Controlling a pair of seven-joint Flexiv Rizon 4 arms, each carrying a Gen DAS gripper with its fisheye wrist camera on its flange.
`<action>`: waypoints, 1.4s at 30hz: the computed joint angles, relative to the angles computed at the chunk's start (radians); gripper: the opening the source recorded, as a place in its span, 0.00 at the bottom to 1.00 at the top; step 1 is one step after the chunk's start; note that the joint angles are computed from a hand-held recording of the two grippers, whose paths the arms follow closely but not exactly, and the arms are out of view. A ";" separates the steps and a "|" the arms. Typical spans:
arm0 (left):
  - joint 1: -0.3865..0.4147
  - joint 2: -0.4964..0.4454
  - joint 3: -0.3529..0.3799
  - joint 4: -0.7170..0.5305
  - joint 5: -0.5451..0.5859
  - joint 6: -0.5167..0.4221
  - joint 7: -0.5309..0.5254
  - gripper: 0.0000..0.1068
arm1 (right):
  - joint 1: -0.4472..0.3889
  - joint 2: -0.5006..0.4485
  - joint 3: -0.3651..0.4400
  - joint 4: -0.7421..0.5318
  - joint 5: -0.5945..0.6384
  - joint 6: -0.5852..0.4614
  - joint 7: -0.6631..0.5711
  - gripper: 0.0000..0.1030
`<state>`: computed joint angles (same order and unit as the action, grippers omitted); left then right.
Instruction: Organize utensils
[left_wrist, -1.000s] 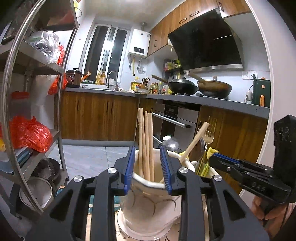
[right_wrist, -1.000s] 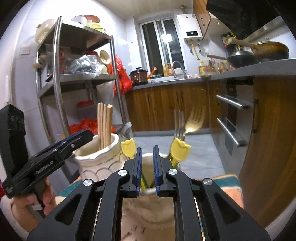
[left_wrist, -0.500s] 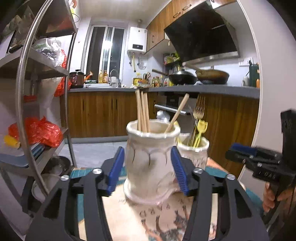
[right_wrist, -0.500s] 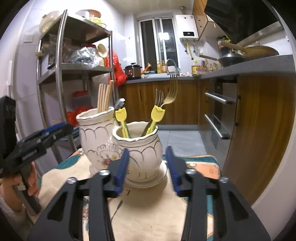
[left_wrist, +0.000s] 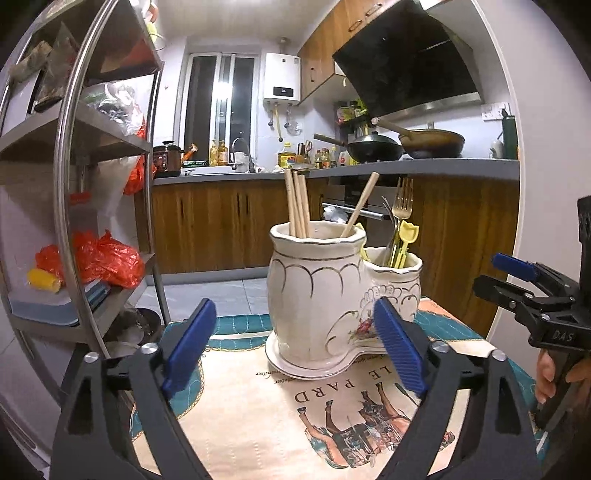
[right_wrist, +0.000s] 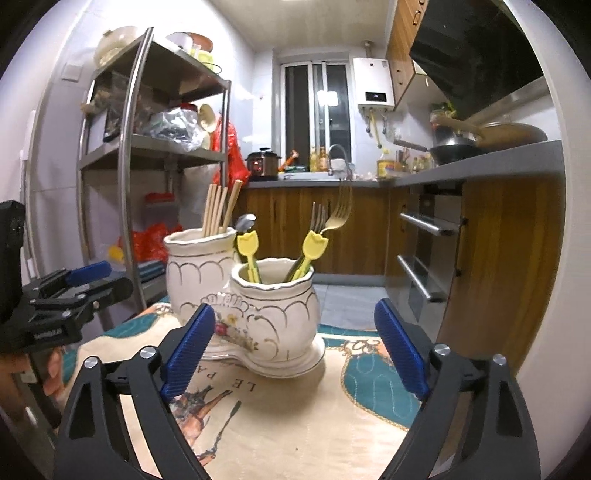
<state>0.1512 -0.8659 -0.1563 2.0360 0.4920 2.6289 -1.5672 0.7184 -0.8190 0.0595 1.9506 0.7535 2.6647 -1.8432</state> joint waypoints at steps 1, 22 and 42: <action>-0.004 0.001 0.003 0.001 -0.006 -0.002 0.004 0.86 | 0.000 0.001 -0.002 -0.004 0.004 -0.011 -0.005 0.86; -0.023 0.012 0.006 0.018 -0.055 -0.021 0.036 0.90 | 0.005 0.002 -0.005 -0.006 0.008 -0.025 -0.014 0.86; -0.021 0.012 0.003 0.018 -0.055 -0.022 0.037 0.91 | 0.005 0.002 -0.005 -0.005 0.007 -0.024 -0.013 0.86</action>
